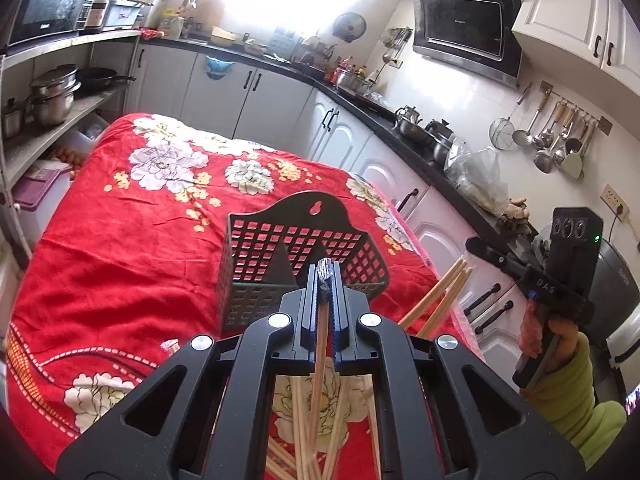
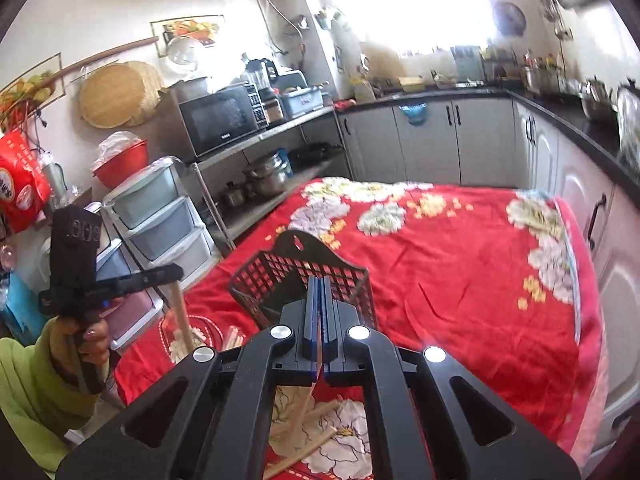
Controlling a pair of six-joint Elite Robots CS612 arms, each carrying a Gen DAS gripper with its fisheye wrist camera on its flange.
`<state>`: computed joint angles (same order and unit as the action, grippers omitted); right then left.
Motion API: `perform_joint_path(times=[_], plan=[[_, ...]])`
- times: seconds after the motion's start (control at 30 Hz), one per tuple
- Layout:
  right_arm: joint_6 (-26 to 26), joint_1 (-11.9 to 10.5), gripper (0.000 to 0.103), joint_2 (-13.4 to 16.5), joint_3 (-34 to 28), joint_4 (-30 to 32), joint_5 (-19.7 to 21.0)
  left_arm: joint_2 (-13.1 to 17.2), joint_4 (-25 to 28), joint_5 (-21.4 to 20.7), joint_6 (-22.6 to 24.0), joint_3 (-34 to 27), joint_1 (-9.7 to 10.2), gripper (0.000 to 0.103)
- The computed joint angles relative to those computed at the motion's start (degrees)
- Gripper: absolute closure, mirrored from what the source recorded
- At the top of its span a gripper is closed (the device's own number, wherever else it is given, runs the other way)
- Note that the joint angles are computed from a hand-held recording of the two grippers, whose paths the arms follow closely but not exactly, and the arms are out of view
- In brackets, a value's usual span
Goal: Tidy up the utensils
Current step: 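Lift the grasped chopsticks with the left tool toward the grey caddy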
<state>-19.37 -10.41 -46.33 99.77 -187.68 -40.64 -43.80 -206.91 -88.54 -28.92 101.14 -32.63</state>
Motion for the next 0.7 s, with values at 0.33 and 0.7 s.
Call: perform_joint_path(times=[0.33,0.7], plan=[[-0.4,1.0,0.101,-2.0,0.7,-3.6,0.2,-0.5,-1.0,-0.4,1.4,-0.6,-0.27,0.100],[1.7,1.3,0.101,-2.8,-1.0,-4.0,3.3,-1.6,-2.0,-0.3,3.6,-1.7,-0.40,0.100]])
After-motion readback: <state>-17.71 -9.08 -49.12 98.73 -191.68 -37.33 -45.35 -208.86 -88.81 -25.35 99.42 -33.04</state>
